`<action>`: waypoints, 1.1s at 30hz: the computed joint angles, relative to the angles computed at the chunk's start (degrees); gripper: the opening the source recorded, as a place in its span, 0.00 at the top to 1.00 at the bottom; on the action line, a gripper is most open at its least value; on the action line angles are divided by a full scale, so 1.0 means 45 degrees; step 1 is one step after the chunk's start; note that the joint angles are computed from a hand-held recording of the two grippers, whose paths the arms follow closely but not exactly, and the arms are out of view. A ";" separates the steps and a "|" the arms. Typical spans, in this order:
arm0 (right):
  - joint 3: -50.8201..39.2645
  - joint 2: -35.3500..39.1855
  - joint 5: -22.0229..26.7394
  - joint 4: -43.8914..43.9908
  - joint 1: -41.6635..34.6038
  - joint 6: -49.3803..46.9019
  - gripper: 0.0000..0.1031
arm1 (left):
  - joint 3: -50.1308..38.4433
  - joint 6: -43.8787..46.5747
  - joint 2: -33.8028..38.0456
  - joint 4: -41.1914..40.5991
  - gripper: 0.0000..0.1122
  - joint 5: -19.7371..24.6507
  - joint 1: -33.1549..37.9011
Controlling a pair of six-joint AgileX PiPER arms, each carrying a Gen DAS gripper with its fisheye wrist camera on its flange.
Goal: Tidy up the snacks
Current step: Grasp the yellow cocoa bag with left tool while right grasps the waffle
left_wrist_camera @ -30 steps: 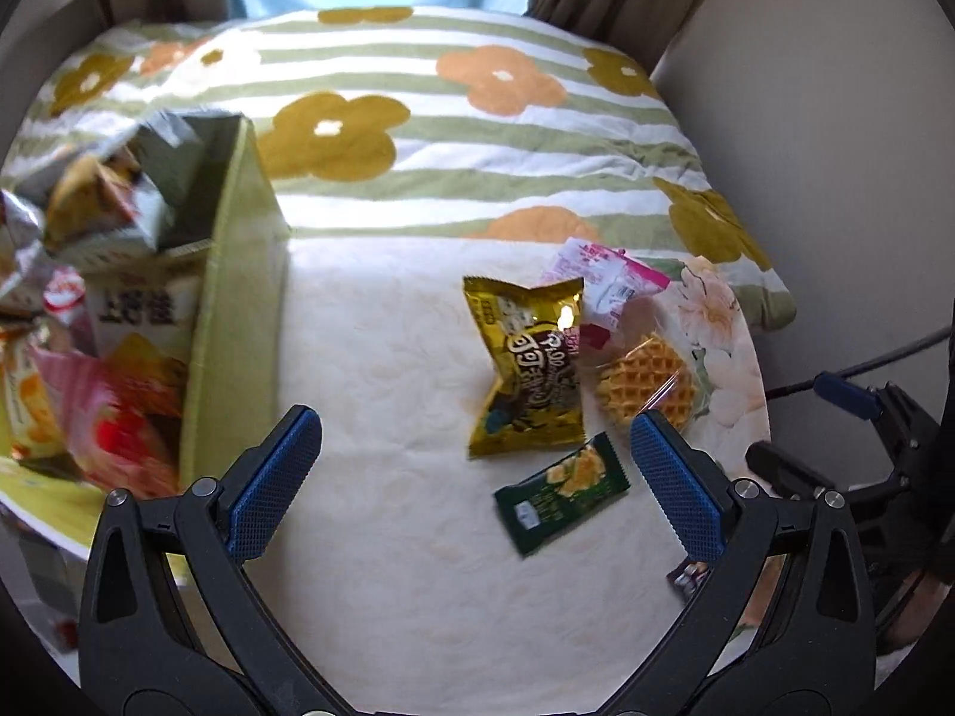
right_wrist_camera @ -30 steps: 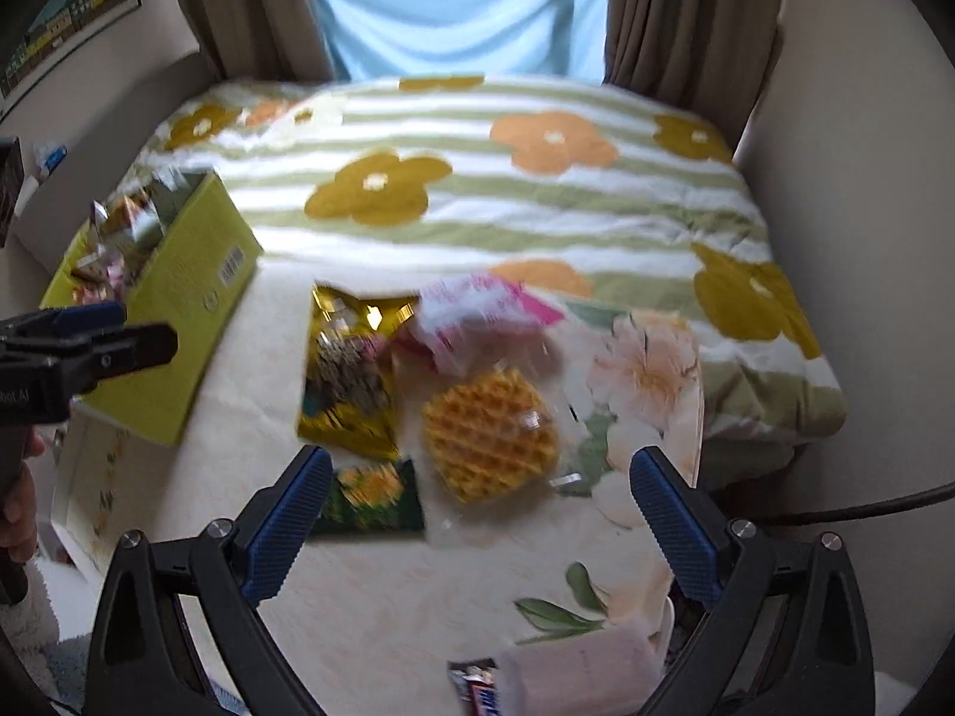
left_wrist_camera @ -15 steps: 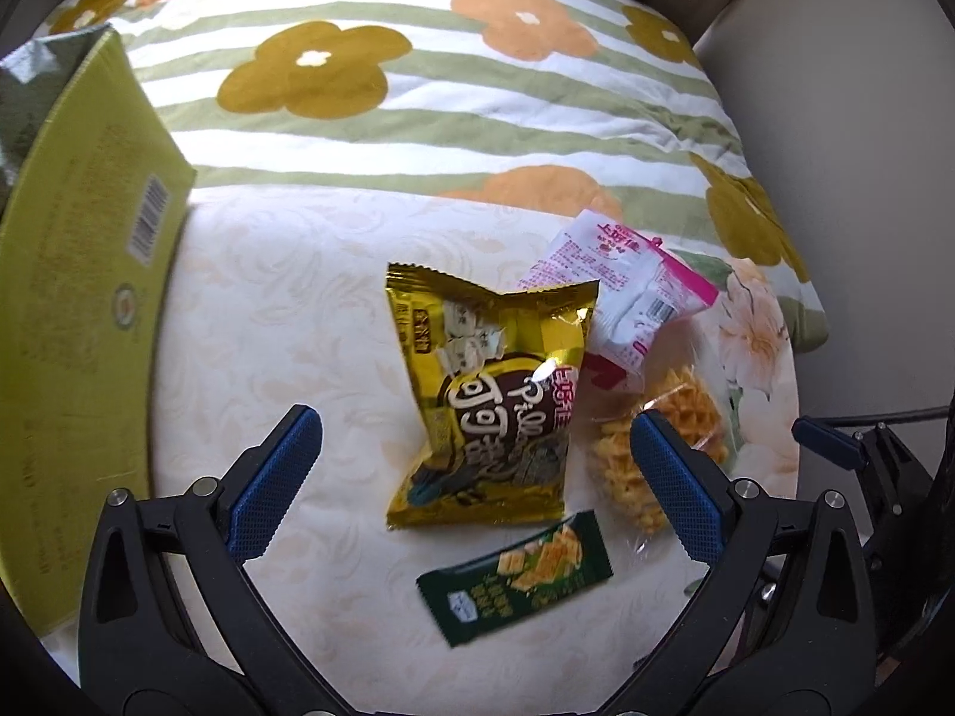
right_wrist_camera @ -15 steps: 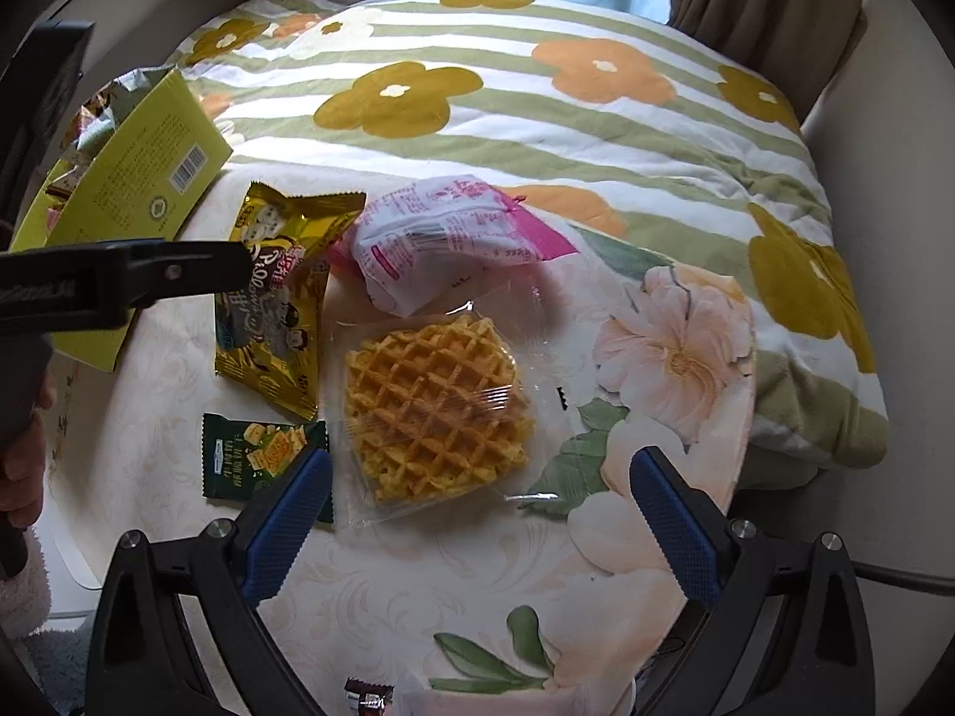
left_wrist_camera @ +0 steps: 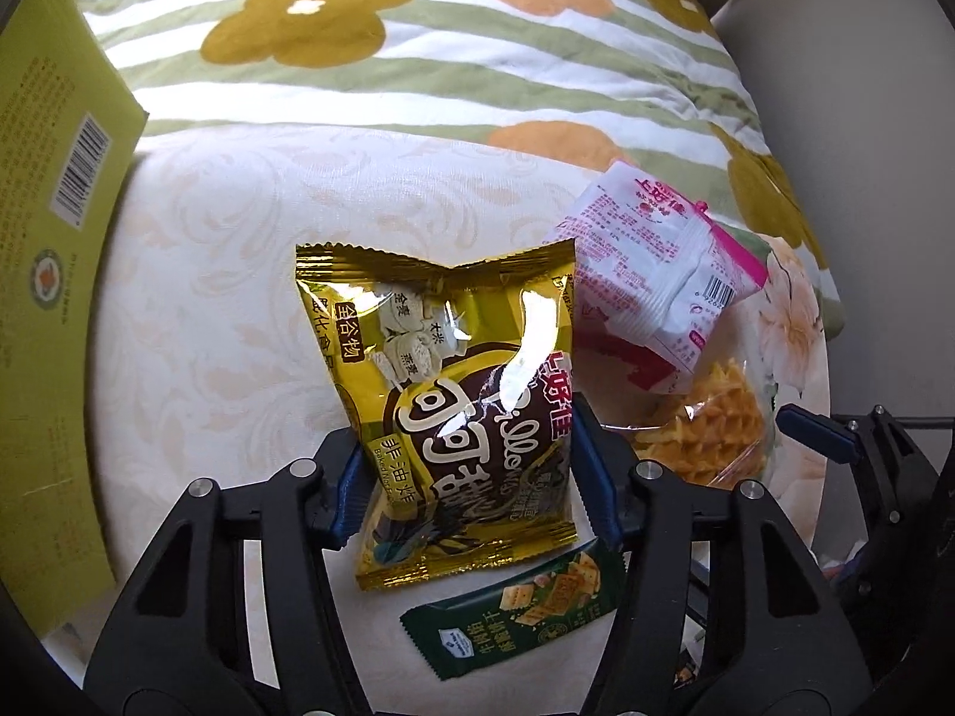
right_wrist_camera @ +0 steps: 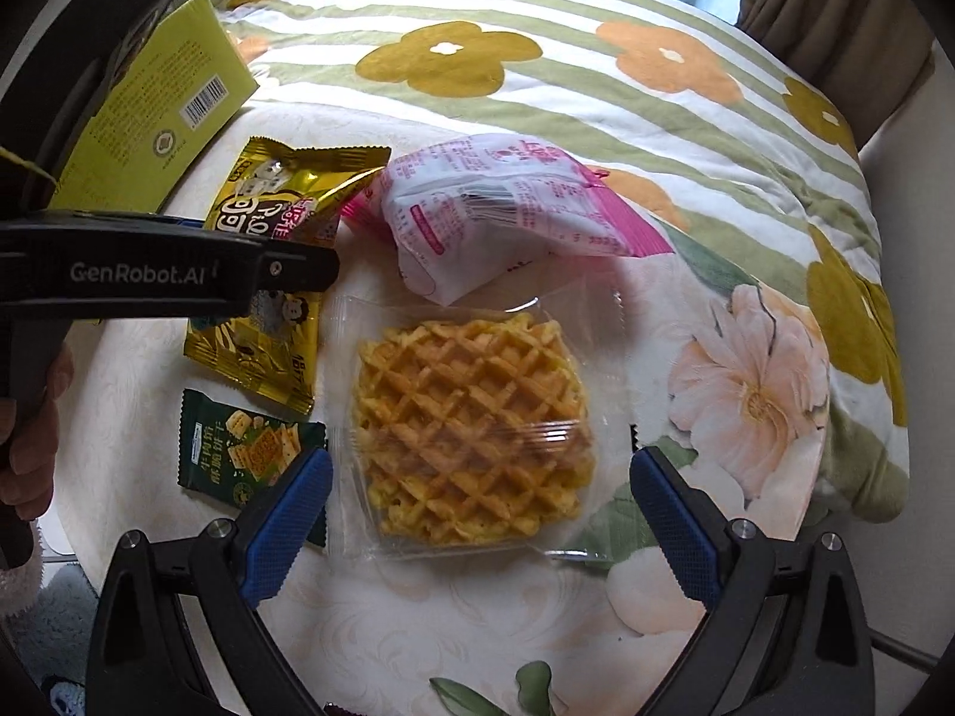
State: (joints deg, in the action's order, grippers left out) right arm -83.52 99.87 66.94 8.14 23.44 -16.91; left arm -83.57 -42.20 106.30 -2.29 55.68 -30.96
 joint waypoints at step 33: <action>0.0250 0.0219 -0.0441 -0.0357 0.0398 0.0166 0.29 | 0.0571 -0.0011 -0.0925 0.0388 0.57 -0.0043 -0.0189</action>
State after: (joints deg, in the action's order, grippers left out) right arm -82.40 100.86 64.96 6.54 25.23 -16.17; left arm -81.00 -42.25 102.14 -0.54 55.49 -31.81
